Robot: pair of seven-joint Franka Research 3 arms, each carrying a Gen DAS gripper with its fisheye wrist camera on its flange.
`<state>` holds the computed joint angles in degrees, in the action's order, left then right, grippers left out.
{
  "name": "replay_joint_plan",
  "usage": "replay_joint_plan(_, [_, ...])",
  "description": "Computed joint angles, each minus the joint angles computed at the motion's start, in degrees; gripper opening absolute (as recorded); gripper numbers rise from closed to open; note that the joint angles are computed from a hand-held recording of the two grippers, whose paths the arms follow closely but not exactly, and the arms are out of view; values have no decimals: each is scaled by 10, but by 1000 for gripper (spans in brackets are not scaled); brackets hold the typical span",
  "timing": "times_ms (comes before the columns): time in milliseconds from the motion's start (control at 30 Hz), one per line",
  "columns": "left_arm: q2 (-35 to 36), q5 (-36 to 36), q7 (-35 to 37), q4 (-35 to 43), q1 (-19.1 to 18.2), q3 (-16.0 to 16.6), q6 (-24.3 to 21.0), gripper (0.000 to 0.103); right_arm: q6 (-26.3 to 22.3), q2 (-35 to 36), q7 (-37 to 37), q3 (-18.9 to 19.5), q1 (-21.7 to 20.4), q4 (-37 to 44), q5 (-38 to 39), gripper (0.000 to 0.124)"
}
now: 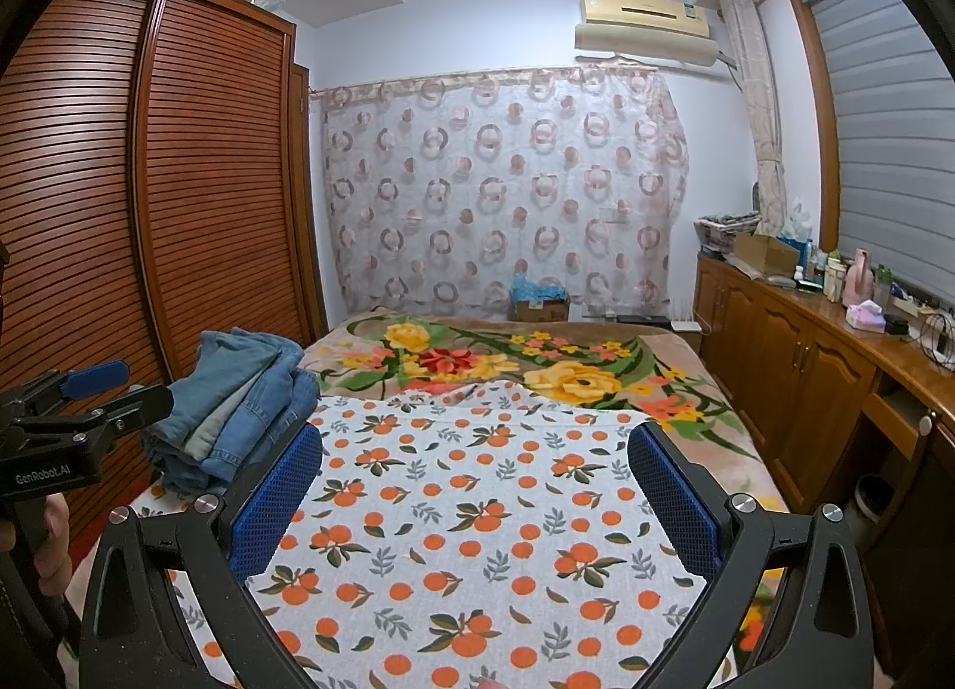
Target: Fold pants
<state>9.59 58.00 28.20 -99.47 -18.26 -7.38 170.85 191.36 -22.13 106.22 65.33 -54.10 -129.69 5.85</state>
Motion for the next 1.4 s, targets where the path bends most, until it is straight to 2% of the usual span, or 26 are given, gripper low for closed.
replay_joint_plan(733, [1, 14, -12, 1, 1, 4, -1, 87, 2, 0, -2, -1, 3, -1, 2, 102])
replay_joint_plan(1400, [-3, 38, -30, -7, 18, 8, 9, 87, 2, 1, -4, -1, 3, 0, 3, 102])
